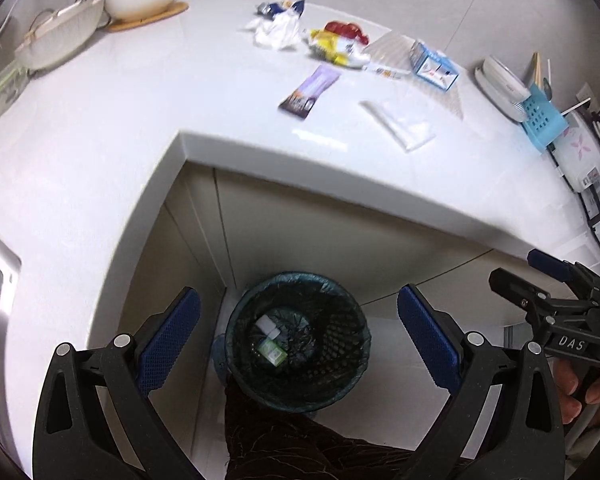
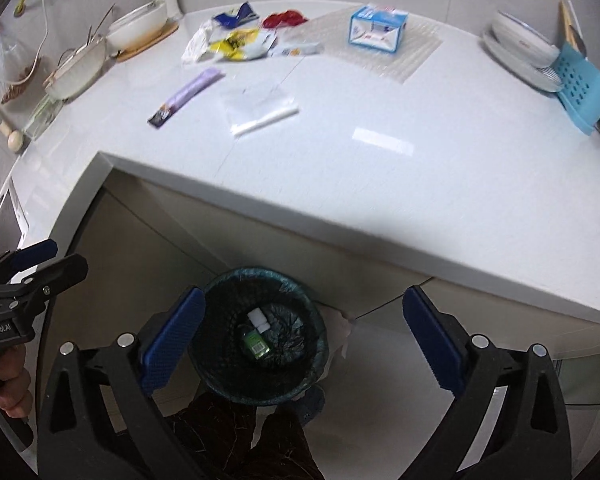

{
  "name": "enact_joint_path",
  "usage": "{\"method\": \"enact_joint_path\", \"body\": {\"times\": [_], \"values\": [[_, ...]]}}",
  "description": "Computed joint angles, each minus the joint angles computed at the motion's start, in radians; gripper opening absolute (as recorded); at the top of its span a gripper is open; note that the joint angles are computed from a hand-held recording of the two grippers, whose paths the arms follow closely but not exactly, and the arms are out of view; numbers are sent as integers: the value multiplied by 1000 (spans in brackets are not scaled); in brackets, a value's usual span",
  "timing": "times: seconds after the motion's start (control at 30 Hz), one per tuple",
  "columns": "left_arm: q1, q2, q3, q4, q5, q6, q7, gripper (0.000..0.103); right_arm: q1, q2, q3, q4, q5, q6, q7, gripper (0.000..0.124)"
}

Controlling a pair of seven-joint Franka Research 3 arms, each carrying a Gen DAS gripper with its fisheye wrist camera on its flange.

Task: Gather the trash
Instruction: 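Raise both open grippers back over the counter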

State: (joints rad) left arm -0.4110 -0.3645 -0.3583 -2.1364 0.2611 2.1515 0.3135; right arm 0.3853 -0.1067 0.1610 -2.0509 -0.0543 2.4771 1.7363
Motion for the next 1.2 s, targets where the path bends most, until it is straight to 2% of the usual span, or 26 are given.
{"method": "enact_joint_path", "body": {"times": [0.63, 1.0, 1.2], "values": [[34, 125, 6, 285, 87, -121, 139, 97, -42, 5, -11, 155, -80, -19, 107, 95], [55, 188, 28, 392, 112, -118, 208, 96, -35, 80, -28, 299, -136, -51, 159, 95], [69, 231, 46, 444, 119, -115, 253, 96, -16, 149, -42, 408, -183, -97, 194, 95]]}}
